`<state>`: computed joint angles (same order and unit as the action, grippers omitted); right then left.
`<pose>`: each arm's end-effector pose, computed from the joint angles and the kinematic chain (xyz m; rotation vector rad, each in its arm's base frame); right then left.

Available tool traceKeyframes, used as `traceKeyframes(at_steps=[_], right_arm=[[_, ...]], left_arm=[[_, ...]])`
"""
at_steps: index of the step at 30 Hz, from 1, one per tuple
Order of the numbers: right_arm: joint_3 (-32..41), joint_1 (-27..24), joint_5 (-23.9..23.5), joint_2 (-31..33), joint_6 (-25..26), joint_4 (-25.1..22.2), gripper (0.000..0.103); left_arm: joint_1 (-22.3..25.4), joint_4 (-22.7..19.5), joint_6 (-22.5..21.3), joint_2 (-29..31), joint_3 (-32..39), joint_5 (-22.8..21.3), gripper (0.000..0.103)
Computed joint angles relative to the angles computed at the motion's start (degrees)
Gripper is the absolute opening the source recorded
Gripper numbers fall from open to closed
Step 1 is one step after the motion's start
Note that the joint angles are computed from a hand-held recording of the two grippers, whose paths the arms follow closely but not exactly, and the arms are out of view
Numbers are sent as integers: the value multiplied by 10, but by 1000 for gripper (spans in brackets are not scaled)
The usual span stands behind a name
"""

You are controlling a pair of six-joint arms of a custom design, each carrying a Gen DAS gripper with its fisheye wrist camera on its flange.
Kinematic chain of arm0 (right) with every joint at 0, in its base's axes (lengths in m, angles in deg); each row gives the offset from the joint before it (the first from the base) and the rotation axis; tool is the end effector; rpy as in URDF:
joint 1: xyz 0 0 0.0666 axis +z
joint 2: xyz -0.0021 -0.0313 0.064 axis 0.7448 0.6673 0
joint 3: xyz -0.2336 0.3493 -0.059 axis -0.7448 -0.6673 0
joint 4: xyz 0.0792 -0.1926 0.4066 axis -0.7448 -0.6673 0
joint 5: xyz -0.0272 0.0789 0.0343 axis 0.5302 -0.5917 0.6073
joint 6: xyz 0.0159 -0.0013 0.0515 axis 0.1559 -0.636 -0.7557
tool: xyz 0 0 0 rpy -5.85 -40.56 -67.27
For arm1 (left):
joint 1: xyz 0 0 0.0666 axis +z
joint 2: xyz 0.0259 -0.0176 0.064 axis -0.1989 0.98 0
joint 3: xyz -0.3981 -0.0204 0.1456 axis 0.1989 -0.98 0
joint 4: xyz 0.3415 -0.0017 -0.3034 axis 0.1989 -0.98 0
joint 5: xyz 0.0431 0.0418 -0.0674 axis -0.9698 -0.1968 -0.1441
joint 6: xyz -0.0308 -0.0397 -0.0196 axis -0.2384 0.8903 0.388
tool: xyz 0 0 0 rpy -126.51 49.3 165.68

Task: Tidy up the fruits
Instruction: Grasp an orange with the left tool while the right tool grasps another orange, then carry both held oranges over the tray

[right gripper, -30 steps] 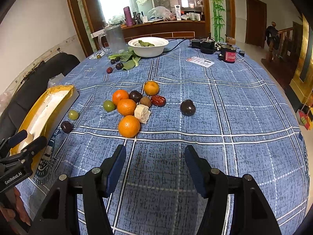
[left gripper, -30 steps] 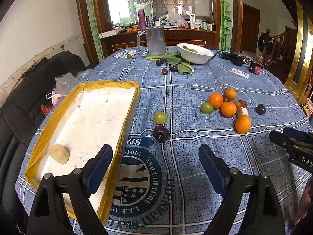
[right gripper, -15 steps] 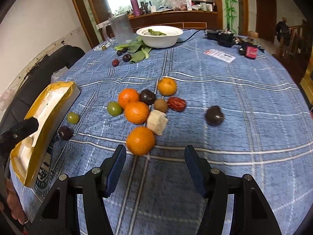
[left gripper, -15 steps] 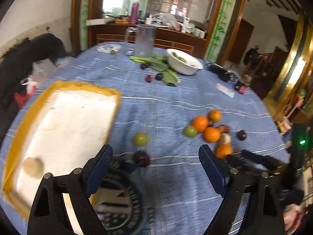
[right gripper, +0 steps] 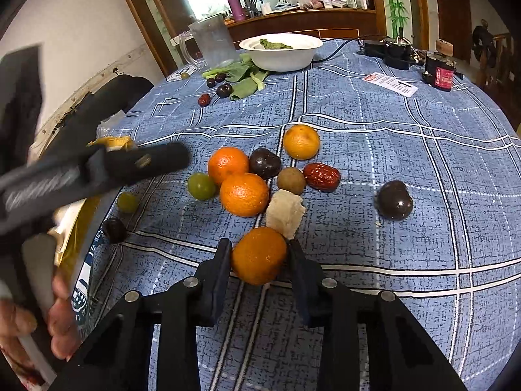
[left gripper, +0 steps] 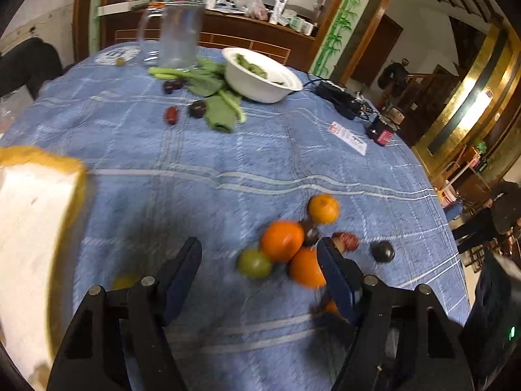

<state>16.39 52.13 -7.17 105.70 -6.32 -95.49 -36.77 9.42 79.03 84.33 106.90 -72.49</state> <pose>0.5413 0.0524 0.2661 -0.4429 2.4747 0.5274 0.5651 -0.2638 0.3018 -0.2022 2.4532 -0.3328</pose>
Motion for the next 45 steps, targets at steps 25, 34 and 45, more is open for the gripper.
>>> traceKeyframes(at_steps=[25,34,45], right_arm=[[-7,-13,-59,-15,-15,7,36],[-38,-10,-84,-47,-6,65,36],[-57,84,-42,-104,-14,38,37]], left_arm=[[-22,7,-77,-3,-1,-58,30],[-15,37,-18,-191,-153,-102,30],[43,-7,79,-353,-298,-193,30]])
